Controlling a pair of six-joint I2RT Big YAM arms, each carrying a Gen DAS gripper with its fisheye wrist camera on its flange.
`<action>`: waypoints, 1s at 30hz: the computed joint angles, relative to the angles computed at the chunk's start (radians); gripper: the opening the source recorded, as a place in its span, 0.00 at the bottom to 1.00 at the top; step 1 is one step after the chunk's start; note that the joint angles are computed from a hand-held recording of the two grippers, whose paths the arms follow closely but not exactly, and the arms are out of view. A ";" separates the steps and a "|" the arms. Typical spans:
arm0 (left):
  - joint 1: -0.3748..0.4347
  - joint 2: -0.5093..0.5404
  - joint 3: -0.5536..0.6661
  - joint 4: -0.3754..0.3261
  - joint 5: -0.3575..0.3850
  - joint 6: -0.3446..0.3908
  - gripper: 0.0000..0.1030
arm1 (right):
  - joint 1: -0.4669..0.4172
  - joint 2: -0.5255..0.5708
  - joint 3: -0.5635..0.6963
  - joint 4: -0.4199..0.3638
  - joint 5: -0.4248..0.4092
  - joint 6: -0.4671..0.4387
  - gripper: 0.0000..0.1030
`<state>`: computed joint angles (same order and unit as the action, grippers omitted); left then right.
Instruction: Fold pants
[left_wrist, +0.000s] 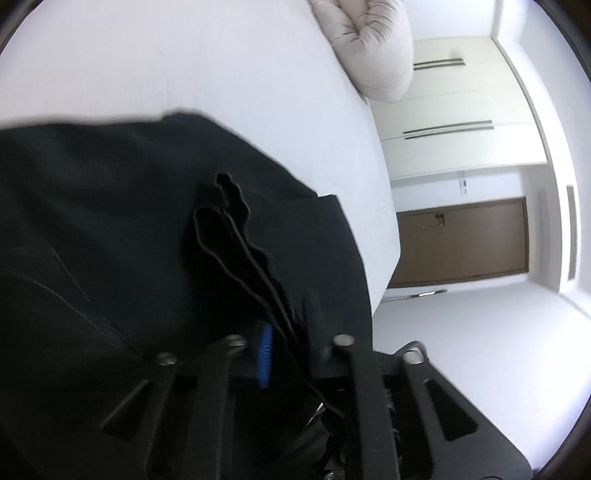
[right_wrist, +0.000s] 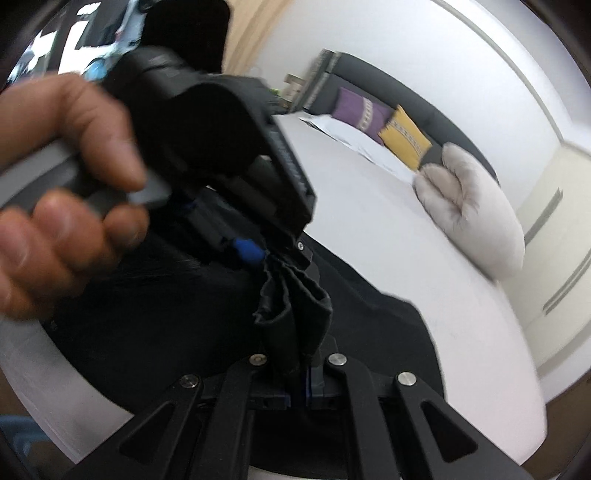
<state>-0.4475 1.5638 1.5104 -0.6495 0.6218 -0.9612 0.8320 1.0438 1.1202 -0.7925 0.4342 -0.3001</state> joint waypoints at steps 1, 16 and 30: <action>0.007 -0.002 0.010 -0.020 -0.005 0.020 0.08 | 0.006 0.005 0.004 0.005 0.002 -0.011 0.04; 0.028 -0.068 -0.129 -0.082 -0.096 0.100 0.09 | 0.025 0.078 -0.012 -0.040 -0.055 -0.060 0.07; -0.086 -0.091 0.068 -0.302 -0.427 0.276 0.10 | -0.491 0.074 0.204 -0.444 -0.888 0.136 0.32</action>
